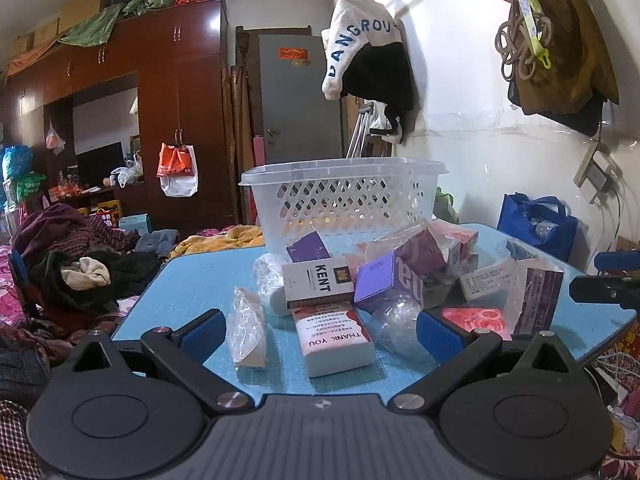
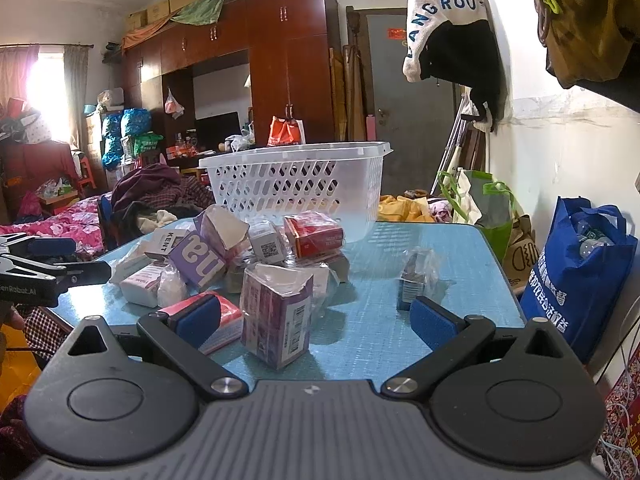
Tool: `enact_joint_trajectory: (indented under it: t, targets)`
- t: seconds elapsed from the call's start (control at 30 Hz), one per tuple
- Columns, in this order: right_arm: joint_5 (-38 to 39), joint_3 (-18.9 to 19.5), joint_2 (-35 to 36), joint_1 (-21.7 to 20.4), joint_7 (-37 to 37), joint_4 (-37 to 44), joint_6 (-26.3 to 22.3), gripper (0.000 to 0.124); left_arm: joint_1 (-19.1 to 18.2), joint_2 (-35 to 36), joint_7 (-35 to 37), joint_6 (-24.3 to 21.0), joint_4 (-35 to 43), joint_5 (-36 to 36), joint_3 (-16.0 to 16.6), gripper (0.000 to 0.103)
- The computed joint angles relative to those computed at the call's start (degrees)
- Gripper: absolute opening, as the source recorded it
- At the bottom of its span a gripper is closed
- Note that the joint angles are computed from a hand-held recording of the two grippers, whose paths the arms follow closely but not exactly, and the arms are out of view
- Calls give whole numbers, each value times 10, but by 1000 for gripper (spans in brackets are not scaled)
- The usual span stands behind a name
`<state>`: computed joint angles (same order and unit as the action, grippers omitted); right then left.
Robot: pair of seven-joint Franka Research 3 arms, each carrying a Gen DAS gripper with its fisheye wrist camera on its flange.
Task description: Organize objects
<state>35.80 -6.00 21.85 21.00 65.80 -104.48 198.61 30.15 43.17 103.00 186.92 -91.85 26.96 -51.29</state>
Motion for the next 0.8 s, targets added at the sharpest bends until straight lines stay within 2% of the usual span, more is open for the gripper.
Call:
enact_joint_trajectory:
  t: [0.8]
  targets:
    - [-12, 6, 0, -6, 4, 0, -2, 103, -2, 1, 3, -2, 4, -3, 2, 103]
